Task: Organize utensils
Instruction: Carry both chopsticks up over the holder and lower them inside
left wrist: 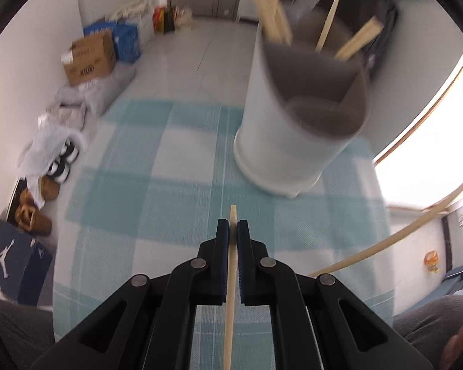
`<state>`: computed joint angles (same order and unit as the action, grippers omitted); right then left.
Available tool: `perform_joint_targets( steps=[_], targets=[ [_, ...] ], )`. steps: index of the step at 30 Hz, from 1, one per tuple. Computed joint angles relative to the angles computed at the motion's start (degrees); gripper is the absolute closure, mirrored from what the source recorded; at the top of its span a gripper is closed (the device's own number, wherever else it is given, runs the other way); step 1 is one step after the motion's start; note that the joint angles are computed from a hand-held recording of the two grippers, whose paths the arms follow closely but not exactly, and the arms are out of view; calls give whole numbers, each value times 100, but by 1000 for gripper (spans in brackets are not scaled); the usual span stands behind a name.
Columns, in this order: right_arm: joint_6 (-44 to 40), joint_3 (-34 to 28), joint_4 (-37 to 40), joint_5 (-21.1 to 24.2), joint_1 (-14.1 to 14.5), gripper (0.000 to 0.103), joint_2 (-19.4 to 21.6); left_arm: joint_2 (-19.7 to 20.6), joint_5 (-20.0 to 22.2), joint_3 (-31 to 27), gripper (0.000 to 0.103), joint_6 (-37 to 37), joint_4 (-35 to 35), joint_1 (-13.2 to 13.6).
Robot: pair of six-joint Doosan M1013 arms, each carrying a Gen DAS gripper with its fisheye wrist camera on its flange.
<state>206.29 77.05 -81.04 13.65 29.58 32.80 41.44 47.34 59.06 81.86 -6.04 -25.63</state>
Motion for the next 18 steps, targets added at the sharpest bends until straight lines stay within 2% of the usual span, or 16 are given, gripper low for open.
perform_joint_targets(
  steps=[2,3,8,12,18],
  targets=[
    [-268,-38,248,6,10,99,27,-130,-333,143,102,54,-2,-29],
    [-429,-59,402,3,13,99,42,-209,-477,244,102,304,-330,26],
    [-839,-120,748,70,53,99,84,-432,-1030,520,102,506,-558,11],
    [-1346,-188,1096,134,102,99,114,-522,-1247,603,102,889,-648,-37],
    [-2046,-365,1496,298,182,99,145,-543,-1401,534,102,1327,-1159,64]
  ],
)
